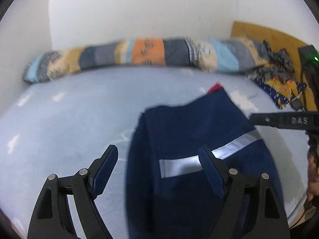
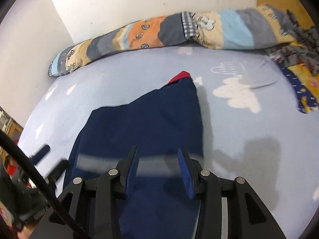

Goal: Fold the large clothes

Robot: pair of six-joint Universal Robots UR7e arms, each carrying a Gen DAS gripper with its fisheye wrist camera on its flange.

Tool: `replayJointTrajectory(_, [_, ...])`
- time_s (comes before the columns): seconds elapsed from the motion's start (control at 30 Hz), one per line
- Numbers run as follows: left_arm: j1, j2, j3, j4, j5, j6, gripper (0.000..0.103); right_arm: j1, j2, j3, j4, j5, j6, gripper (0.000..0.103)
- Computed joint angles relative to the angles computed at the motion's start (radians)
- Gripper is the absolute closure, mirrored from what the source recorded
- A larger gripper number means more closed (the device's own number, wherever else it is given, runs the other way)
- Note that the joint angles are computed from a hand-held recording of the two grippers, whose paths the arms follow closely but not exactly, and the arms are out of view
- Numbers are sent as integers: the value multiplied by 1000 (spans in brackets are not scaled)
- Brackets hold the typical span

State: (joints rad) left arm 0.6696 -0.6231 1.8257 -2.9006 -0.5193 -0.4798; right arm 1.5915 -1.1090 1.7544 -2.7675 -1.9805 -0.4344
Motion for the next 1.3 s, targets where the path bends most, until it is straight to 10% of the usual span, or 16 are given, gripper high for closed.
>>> replayJointTrajectory(0.1, [74, 41, -59, 162, -19, -94, 19, -56, 74, -91, 93, -2, 78, 63])
replayJointTrajectory(0.23, [96, 28, -26, 67, -52, -84, 15, -59, 66, -76, 71, -30, 89, 77])
replayJointTrajectory(0.57, [-110, -57, 163, -7, 165, -159, 14, 19, -206, 291, -217, -14, -66, 29])
replayJointTrajectory(0.73, [-182, -73, 252, 93, 60, -345, 8, 12, -293, 495, -276, -30, -46, 24])
replayJointTrajectory(0.93, [-112, -43, 204, 253, -79, -433, 7, -31, -271, 517, -177, -113, 52, 23])
replayJointTrajectory(1.13, [-219, -89, 246, 259, 113, -465, 5, 31, -325, 596, -501, -55, -112, 16])
replayJointTrajectory(1.3, [-299, -160, 271, 500, 184, -660, 0, 68, -305, 637, -648, -59, -167, 11])
